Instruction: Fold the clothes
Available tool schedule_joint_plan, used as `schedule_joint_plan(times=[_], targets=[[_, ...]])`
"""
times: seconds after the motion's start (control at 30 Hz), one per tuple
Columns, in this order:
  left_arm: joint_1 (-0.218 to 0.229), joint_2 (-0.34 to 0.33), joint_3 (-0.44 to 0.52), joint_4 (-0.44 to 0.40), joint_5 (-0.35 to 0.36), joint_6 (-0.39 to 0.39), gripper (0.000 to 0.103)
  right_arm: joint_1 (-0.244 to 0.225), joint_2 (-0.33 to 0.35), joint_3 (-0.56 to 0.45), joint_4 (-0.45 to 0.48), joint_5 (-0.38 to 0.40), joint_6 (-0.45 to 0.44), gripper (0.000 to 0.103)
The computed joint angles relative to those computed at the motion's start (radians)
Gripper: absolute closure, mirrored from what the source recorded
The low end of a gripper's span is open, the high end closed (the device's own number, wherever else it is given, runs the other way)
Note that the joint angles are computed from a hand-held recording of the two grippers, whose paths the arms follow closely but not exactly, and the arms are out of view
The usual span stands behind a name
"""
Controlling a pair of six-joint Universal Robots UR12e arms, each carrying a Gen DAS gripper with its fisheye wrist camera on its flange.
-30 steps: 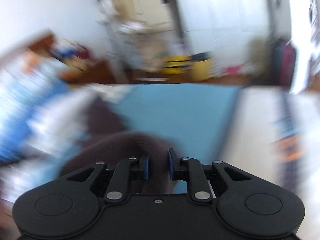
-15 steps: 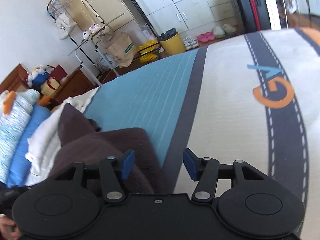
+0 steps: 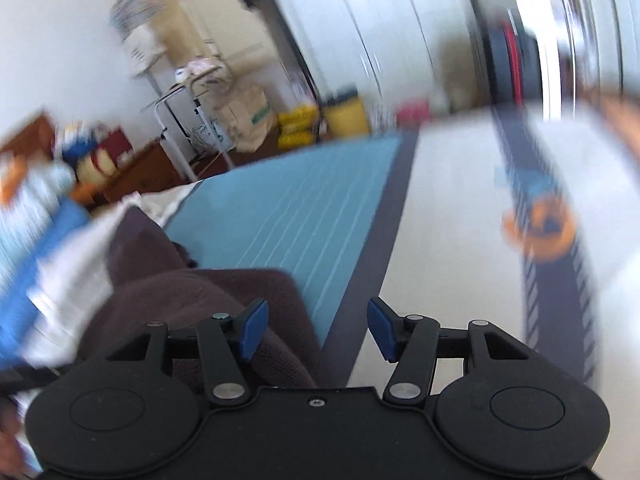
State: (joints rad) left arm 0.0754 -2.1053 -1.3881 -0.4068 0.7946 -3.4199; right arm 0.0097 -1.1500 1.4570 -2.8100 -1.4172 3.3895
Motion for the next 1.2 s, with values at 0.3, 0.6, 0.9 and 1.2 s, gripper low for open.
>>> schedule_joint_plan(times=[0.3, 0.6, 0.9, 1.2], targets=[[0.011, -0.012, 0.000, 0.008, -0.250, -0.004, 0.088, 0.007, -0.005, 0.022, -0.085, 0.342, -0.129, 0.041], [-0.009, 0.102, -0.073, 0.036, 0.132, 0.165, 0.032, 0.043, -0.021, 0.037, 0.008, 0.420, -0.376, 0.036], [0.016, 0.053, 0.004, -0.356, -0.042, 0.147, 0.040, 0.112, -0.048, 0.071, 0.019, 0.259, -0.678, 0.026], [0.031, 0.080, -0.064, -0.096, -0.127, 0.139, 0.080, 0.157, -0.046, 0.117, -0.164, 0.029, -0.838, 0.018]])
